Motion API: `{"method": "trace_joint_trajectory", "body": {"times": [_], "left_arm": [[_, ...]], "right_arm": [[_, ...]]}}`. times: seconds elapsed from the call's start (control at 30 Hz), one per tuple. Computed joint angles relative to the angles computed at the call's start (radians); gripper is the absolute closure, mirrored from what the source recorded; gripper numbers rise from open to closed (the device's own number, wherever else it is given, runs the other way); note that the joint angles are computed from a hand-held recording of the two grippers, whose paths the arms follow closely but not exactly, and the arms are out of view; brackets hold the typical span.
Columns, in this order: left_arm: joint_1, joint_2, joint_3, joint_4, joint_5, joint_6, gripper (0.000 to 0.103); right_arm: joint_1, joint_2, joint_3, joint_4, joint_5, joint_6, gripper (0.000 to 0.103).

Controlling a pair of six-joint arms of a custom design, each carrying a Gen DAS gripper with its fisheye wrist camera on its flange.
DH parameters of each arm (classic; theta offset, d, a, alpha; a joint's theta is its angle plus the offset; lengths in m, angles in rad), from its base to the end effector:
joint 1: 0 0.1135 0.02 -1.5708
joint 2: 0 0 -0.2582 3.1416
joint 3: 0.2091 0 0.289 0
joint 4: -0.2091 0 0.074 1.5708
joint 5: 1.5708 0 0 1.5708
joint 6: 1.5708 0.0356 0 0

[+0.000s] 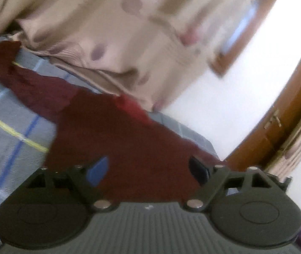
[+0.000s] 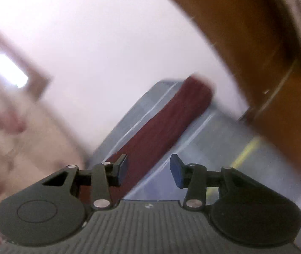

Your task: Fold small clothes

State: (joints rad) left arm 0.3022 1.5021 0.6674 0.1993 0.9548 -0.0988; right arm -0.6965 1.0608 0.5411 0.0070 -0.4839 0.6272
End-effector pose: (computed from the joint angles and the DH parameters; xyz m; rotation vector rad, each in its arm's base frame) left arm 0.3071 0.0653 0.1457 0.1120 2.0321 -0.9124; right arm 0.2109 -0.1548 0.1988 1.0164 1.7811 0.4595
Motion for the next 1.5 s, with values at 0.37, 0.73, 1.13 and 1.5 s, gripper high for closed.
{"method": "trace_joint_trajectory", "body": {"times": [0.37,0.73,1.13,1.5], "left_arm": [[-0.114,0.15,0.137,-0.041,-0.214,-0.089,0.018],[-0.071,0.198,0.195,-0.125,-0.207,-0.126,0.018],[-0.014,0.227,0.195,-0.12,-0.107,-0.073,0.018],[0.054,0.298,0.254,-0.188,-0.02,0.002,0.018]], "right_arm": [[-0.044,0.675,0.4,0.172,0.055,0.15,0.056],[0.205,0.522,0.406,0.246,0.318,-0.079,0.088],[0.853,0.682,0.763,0.193,0.393,-0.096,0.088],[1.158,1.02,1.021,0.151,0.492,-0.032,0.088]]}}
